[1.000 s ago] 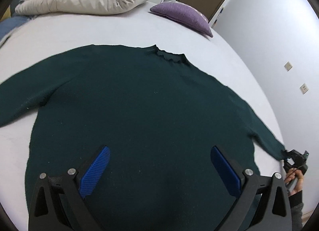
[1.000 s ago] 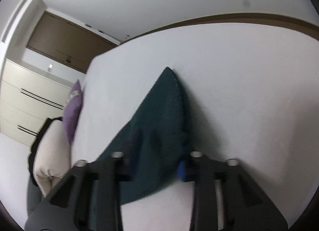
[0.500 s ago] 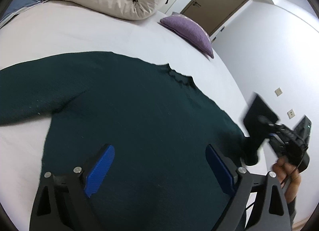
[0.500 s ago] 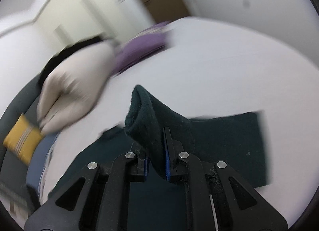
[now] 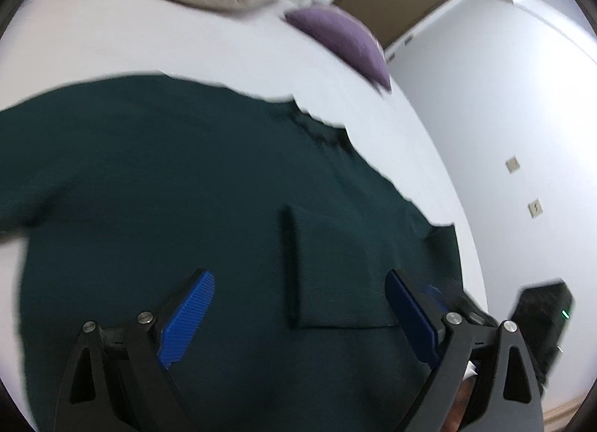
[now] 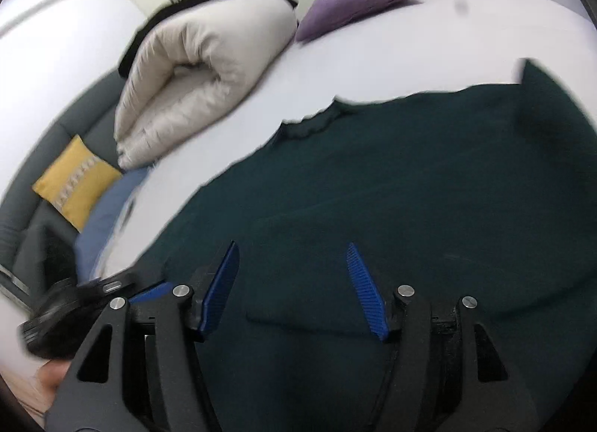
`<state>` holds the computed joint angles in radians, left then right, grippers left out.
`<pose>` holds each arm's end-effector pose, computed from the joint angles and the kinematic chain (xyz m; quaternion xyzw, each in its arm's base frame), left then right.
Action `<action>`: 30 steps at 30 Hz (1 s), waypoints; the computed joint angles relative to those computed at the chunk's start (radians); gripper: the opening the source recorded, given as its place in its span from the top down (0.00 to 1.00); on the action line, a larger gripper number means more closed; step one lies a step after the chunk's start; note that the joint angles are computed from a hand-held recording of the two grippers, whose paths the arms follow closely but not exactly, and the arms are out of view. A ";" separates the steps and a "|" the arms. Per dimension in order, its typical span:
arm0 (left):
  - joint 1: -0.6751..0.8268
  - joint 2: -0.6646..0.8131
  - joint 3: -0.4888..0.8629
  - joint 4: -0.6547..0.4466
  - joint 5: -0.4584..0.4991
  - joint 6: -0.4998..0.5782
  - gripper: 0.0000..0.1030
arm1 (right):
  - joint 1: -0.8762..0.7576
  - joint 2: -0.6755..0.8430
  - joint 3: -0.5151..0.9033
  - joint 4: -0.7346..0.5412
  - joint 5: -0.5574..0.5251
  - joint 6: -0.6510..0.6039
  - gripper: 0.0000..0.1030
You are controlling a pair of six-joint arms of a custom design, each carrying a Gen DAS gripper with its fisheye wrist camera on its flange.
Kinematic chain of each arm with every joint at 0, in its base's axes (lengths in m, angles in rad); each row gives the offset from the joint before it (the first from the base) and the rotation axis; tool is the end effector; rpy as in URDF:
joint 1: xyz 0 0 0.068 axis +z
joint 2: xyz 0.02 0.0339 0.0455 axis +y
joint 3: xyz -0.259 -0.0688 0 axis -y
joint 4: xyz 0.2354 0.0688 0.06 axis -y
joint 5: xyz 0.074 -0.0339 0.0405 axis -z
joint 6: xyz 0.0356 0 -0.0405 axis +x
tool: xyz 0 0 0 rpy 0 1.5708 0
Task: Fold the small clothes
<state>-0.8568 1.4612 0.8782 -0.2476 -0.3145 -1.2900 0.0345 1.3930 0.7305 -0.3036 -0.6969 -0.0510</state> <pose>0.2008 -0.2149 0.2118 -0.2532 0.8871 -0.2443 0.2988 0.2534 0.0316 0.1876 -0.1399 0.8921 0.3236 0.2825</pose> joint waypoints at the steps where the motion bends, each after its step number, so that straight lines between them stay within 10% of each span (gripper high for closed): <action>1: 0.009 0.047 0.035 -0.001 0.024 0.015 0.09 | -0.066 -0.010 0.026 -0.063 -0.052 -0.041 0.42; 8: 0.061 0.302 0.307 -0.179 0.073 0.088 0.37 | -0.482 0.254 0.321 -0.449 -0.253 -0.252 0.41; 10: 0.063 0.325 0.354 -0.249 0.048 0.085 0.71 | -0.533 0.348 0.372 -0.462 -0.267 -0.232 0.41; 13: 0.070 0.287 0.318 -0.233 0.051 0.087 0.88 | -0.540 0.432 0.418 -0.441 -0.299 -0.157 0.41; 30: 0.142 0.010 0.094 -0.132 -0.075 0.084 0.92 | -0.612 0.536 0.518 -0.552 -0.401 -0.100 0.41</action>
<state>-0.7152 1.4709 0.9724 -0.3798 -0.3895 -1.2063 -0.5775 1.9290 1.2488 -0.8561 -1.0983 -0.1513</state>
